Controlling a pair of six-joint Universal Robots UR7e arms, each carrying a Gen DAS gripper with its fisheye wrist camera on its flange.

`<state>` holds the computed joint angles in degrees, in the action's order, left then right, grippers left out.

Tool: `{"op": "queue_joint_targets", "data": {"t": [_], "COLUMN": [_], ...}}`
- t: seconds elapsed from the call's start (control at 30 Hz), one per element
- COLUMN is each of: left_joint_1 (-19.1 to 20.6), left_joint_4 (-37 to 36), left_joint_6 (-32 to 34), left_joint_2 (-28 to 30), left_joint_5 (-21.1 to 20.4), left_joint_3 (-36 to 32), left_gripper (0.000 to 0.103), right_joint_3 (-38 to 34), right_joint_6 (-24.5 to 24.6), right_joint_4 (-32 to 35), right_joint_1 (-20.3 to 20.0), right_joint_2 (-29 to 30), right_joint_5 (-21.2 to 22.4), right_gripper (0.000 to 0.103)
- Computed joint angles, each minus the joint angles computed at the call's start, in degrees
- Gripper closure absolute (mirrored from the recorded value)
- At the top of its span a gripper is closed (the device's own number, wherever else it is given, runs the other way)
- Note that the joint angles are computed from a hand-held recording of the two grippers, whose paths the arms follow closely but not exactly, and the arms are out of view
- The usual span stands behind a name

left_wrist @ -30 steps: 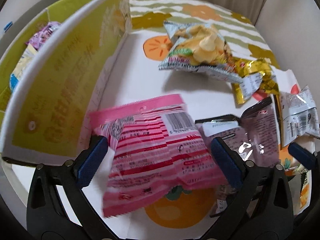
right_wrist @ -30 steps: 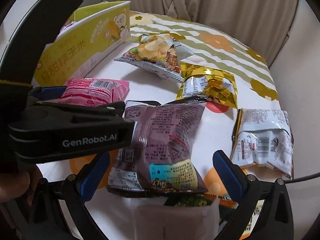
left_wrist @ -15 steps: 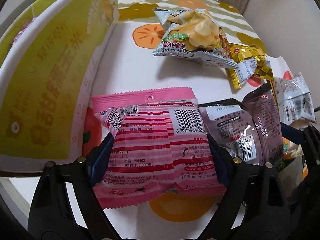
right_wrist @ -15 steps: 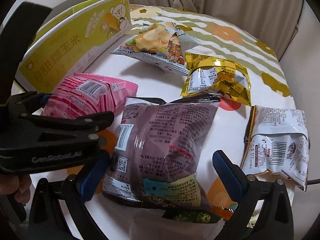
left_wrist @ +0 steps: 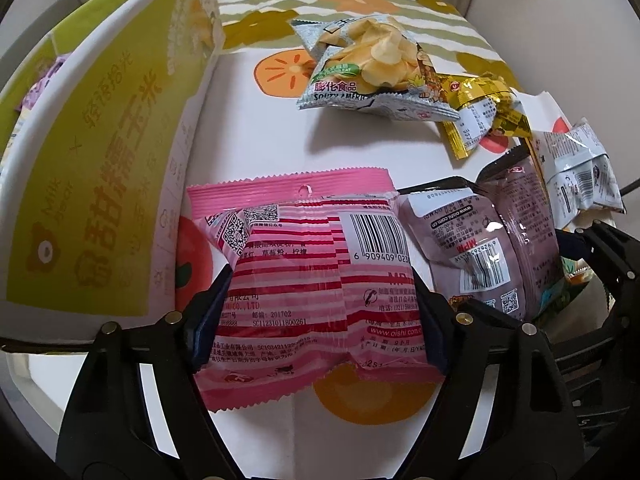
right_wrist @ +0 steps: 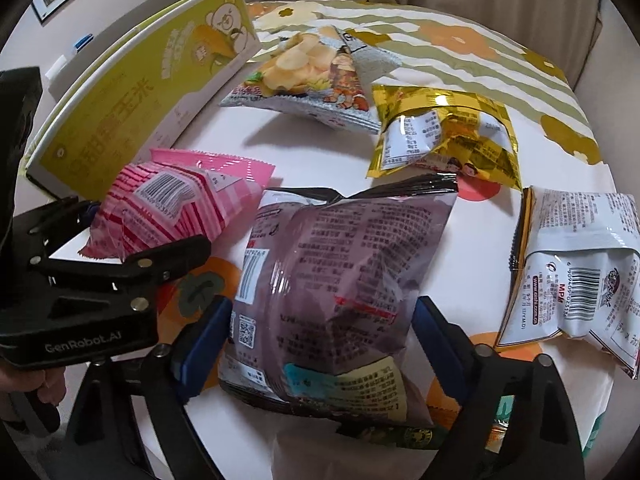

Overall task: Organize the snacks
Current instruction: 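Grasp the pink striped packet with the left tool while the right tool grasps the mauve bag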

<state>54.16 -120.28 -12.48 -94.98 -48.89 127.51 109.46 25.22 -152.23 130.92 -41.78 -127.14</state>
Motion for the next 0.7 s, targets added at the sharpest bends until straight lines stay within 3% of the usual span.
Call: {"op": "queue_joint_targets", "data": {"t": [0.13,0.27,0.5,0.7], "left_joint_1": [-0.3,-1.1,-3.1,-6.3], "left_joint_4": [-0.5,-0.6,-0.3,0.9], "left_joint_6": [0.7,1.3,2.3,2.8], "left_joint_2": [-0.4,-0.9,-3.1,-7.0], "left_joint_5": [-0.1,-0.1,-1.5,-2.7], "left_joint_3": [0.4,0.8,1.6,2.2], "left_gripper": [0.026,0.026,0.026,0.026], "right_joint_3": [0.5,1.3,2.3,1.2], "right_joint_6": [-0.6,0.9,3.4,6.4], "right_joint_4": [-0.7,-1.9,-5.8,-4.3], "right_joint_1": [0.3,0.8,2.7,5.5], "right_joint_2": [-0.3,-0.9,-2.5,-4.2], "right_joint_5": [-0.2,-0.8,-3.4,-7.3], "right_gripper": [0.036,0.042,0.043,0.043]}}
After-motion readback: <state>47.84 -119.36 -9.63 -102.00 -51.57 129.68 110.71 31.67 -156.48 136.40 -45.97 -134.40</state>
